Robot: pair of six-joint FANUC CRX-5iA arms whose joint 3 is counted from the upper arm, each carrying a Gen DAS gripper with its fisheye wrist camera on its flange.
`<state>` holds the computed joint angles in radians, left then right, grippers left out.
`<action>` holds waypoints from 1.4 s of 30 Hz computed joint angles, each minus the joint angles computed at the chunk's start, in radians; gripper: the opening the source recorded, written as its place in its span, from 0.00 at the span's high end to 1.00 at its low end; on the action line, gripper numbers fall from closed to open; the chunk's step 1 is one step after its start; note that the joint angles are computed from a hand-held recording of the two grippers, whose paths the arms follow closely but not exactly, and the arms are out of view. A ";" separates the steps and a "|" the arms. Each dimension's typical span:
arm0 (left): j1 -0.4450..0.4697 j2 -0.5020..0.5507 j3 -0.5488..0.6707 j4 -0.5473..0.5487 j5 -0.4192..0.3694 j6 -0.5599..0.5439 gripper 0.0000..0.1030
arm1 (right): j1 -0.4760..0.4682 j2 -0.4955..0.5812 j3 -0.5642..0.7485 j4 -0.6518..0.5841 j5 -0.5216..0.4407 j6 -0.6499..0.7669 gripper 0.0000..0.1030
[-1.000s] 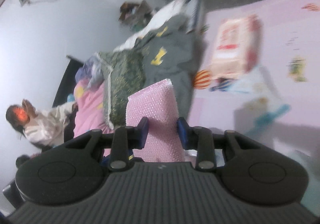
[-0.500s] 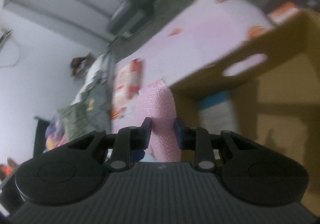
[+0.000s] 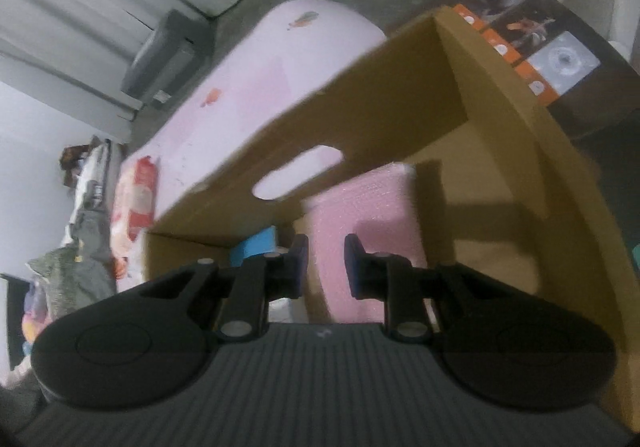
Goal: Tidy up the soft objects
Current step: 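Lower the pink pouch into the cardboard box and open the left tool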
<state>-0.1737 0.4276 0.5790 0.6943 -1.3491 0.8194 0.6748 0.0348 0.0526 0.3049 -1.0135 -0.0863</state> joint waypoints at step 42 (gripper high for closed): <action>0.365 -0.160 -0.234 -0.001 0.124 0.007 0.41 | 0.010 0.266 0.293 0.011 -0.265 0.219 0.53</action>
